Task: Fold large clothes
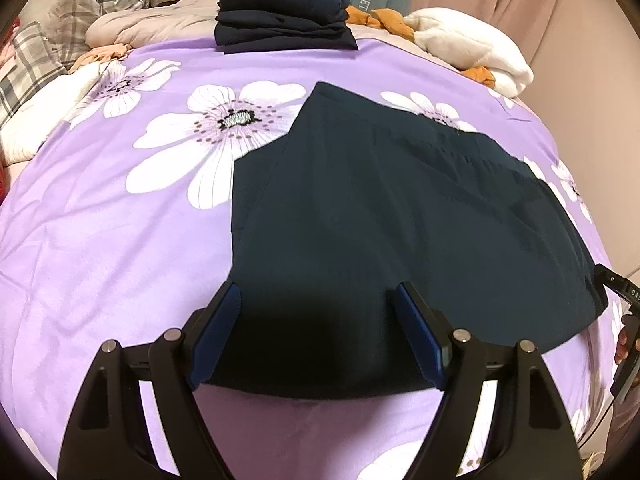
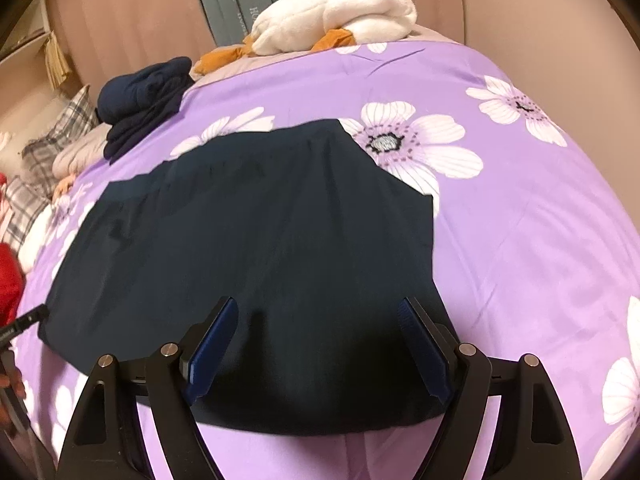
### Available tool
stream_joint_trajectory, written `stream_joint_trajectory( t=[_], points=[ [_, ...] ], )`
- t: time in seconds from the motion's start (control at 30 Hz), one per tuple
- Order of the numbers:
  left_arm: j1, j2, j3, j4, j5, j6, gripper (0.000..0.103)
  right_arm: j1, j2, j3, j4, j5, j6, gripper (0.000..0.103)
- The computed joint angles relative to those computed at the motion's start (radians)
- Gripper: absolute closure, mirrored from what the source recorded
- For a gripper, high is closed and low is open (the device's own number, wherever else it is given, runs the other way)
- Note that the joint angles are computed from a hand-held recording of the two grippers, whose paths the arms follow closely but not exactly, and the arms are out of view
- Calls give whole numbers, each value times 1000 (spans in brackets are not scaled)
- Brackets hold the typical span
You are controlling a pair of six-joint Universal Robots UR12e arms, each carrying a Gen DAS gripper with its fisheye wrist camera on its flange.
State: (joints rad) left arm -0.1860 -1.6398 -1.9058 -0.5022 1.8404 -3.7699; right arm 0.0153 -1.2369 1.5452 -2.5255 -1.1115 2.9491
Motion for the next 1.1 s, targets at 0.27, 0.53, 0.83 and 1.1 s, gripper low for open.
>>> stream_joint_trajectory(
  t=[0.27, 0.53, 0.83, 1.1],
  points=[
    [-4, -54, 63, 35, 10, 94, 24, 69, 87, -150, 62, 8, -29, 21],
    [2, -110, 101, -3, -27, 140, 23, 161, 195, -312, 233, -216, -31, 21],
    [1, -95, 79, 19, -26, 124, 22, 154, 173, -287, 218, -209, -31, 18],
    [30, 20, -81, 196, -72, -20, 22, 26, 17, -36, 5, -11, 16, 18]
  ],
)
